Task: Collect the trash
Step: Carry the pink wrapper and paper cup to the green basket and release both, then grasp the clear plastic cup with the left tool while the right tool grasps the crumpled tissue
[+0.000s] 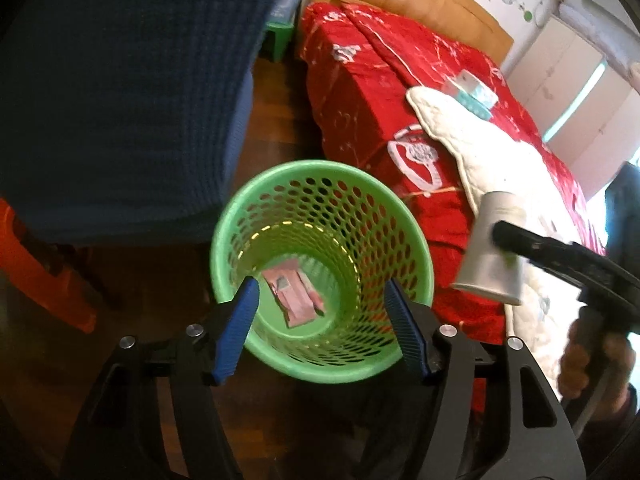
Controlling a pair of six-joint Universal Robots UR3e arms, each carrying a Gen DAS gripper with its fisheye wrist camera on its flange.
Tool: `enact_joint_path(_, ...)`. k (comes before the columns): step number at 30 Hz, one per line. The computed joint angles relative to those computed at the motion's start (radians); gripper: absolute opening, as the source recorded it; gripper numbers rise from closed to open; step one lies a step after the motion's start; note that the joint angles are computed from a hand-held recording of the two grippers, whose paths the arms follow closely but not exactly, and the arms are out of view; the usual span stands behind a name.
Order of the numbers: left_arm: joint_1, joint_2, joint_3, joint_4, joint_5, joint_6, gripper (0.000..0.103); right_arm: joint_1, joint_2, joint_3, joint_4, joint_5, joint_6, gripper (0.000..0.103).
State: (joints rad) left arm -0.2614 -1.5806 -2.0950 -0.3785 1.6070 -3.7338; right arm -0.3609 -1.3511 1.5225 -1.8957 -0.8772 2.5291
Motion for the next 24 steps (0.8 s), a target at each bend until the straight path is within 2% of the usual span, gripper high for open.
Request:
enact_joint_path(4,0.005,0.015,-0.019,0.012,0.011,-0.005,0.068,0.065,0.063,-0.018,-0.068,-0.020,0.076,0.062)
enact_joint_path(8,0.014,0.019,-0.046,0.055,0.002,-0.018,0.071,0.077,0.072,-0.017,-0.075,-0.018,0.089,0.066)
enact_joint_path(14,-0.033,-0.035,0.027,0.029,0.033,-0.024,0.072,0.010,-0.011,0.040,-0.048,-0.011,0.003,0.069)
enact_joint_path(24,-0.156,-0.246,0.316,-0.029,0.032,-0.028,0.074,-0.269,-0.165,0.099,0.088,0.014,-0.191,0.077)
